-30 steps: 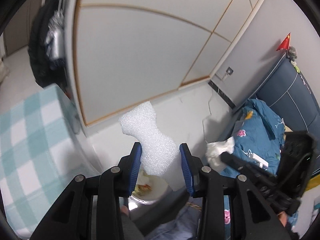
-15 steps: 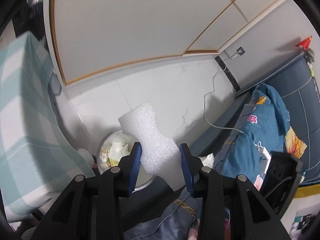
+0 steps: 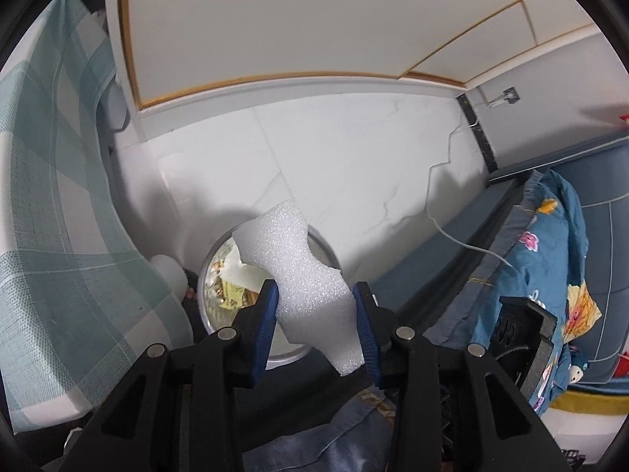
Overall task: Collect trash
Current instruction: 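Open the right gripper over the bin while the left lowers the foam into it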
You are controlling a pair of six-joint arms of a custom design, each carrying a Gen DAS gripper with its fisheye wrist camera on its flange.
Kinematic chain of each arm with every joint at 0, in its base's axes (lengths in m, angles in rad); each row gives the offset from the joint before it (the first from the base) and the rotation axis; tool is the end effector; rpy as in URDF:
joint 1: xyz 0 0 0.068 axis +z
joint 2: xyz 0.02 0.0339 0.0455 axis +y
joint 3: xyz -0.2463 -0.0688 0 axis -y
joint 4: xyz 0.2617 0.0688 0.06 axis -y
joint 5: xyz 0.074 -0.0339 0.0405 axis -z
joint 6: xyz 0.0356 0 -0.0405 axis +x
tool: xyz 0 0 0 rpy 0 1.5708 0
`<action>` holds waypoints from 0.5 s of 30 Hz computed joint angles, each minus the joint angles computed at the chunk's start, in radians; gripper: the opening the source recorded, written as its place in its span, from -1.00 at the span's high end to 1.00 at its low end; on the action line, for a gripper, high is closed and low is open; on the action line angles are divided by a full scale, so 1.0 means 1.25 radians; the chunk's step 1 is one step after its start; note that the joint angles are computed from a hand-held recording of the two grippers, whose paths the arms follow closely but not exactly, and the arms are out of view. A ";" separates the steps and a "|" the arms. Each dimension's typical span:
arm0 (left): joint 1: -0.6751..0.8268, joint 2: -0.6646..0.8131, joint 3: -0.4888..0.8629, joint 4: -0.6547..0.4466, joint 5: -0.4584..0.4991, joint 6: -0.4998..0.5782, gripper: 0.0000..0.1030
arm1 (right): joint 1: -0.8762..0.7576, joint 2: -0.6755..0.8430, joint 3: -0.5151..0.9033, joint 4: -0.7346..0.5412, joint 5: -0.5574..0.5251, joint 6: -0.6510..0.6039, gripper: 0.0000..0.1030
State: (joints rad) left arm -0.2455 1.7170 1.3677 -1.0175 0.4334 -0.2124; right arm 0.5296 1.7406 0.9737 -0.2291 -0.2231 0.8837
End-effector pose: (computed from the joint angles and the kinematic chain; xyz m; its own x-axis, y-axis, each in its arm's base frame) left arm 0.3299 -0.0981 0.2199 -0.9925 0.0514 -0.1113 0.0960 0.8905 -0.4447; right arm 0.2988 0.1840 0.1266 -0.9206 0.3347 -0.2013 0.1816 0.8231 0.5381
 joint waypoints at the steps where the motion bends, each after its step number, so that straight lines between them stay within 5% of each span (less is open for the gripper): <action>1: 0.000 0.013 0.009 -0.007 -0.001 -0.002 0.36 | -0.001 -0.005 -0.008 0.014 -0.003 0.005 -0.07; 5: -0.002 0.042 0.024 -0.020 -0.013 -0.018 0.36 | -0.011 -0.048 -0.056 0.054 0.003 0.028 -0.28; 15: -0.047 0.103 0.053 -0.081 -0.034 0.008 0.35 | -0.021 -0.185 -0.138 -0.011 0.064 0.042 -0.44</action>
